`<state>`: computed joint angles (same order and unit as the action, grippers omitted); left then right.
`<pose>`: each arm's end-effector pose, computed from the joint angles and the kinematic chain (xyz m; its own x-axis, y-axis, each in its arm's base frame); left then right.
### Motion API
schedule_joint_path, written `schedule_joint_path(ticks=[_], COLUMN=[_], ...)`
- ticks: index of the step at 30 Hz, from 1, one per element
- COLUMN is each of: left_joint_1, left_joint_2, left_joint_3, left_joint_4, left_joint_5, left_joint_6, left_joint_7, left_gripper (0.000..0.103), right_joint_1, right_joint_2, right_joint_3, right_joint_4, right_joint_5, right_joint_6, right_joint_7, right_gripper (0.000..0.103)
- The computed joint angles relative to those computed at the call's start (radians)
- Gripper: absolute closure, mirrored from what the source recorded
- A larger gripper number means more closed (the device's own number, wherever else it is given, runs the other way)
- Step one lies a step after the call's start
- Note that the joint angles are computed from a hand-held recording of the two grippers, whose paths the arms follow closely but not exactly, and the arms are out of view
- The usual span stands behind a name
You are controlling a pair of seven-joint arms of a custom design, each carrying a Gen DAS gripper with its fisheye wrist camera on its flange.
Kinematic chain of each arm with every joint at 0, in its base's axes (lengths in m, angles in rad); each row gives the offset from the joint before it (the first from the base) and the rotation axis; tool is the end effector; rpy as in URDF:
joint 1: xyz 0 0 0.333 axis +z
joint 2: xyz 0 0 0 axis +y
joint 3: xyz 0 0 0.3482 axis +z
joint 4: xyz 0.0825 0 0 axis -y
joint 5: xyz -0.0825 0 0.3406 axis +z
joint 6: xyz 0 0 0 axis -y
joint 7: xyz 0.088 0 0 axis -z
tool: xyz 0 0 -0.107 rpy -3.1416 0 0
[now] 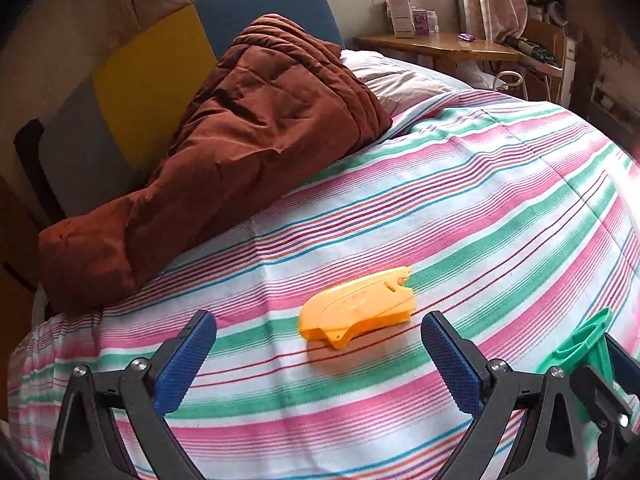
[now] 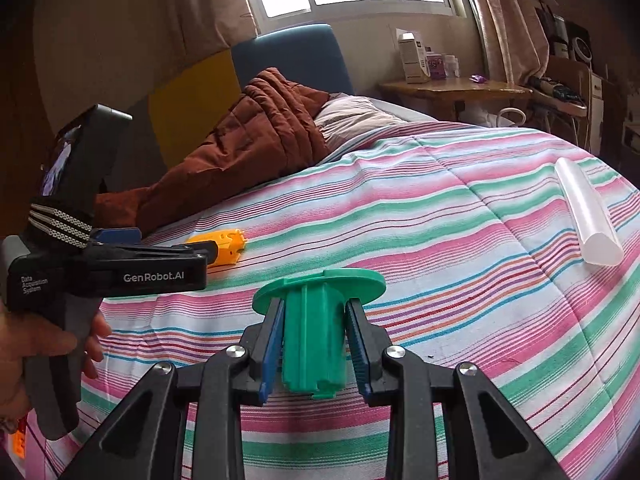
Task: Organize rigid objects
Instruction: 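Grasp the yellow plastic piece with the left gripper while the right gripper holds the spool, then carry the yellow piece into the tray and open the left gripper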
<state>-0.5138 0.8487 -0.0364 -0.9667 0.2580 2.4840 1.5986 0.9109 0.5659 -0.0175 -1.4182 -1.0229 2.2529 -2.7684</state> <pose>0.6897 -0.4084 0.4695 -0.5673 -0.7884 -0.2377 -0.5576 0.5802 -0.5936 0.4672 0.5482 0.4540 -0.3232 -0.9064 -0.2719 -0.5341 0.4119 -0.7383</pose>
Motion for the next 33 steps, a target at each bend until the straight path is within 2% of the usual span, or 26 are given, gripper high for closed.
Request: schedule_joint_path(ticks=[5,7,8,9,12,15,17,27,33], left_joint_1=[-0.016,-0.014,-0.01,0.004,0.01,0.025,0.029,0.07,0.121], left_joint_2=[0.122,0.169,0.173,0.158,0.085,-0.028,-0.091,-0.265,-0.391], left_joint_3=[-0.006,-0.018,-0.027,-0.049,-0.044,-0.044,-0.033,-0.034,-0.076], left_joint_4=[0.206,0.293,0.299,0.27,0.121,-0.12,-0.246,-0.567,-0.766], left_joint_5=[-0.017,-0.039,-0.055,-0.081,-0.089,-0.09,-0.088,-0.133,-0.219], left_joint_6=[-0.096,-0.149,-0.156,-0.139,-0.049,0.116,0.196,0.354,0.419], left_joint_7=[0.035,0.055,0.065,0.066,0.048,0.035,0.016,-0.043,-0.049], left_gripper=[0.001,0.016,0.028,0.038,0.038,0.038,0.038,0.038,0.039], right_joint_1=[-0.007,-0.012,-0.013,-0.013,-0.014,-0.016,-0.015,0.002,0.02], right_joint_2=[-0.023,-0.024,-0.024,-0.024,-0.026,-0.025,-0.026,-0.001,0.075], right_joint_3=[-0.003,0.002,0.003,0.003,0.005,0.007,0.008,0.009,0.007], right_joint_4=[-0.049,-0.053,-0.054,-0.055,-0.06,-0.058,-0.058,-0.002,0.138], right_joint_5=[-0.013,-0.016,-0.017,-0.02,-0.027,-0.027,-0.026,-0.014,0.033], right_joint_6=[0.026,0.031,0.031,0.032,0.033,0.031,0.026,-0.032,-0.099], right_joint_7=[0.078,0.084,0.089,0.093,0.101,0.099,0.097,0.026,-0.169], right_gripper=[0.073,0.073,0.073,0.072,0.072,0.073,0.072,0.073,0.073])
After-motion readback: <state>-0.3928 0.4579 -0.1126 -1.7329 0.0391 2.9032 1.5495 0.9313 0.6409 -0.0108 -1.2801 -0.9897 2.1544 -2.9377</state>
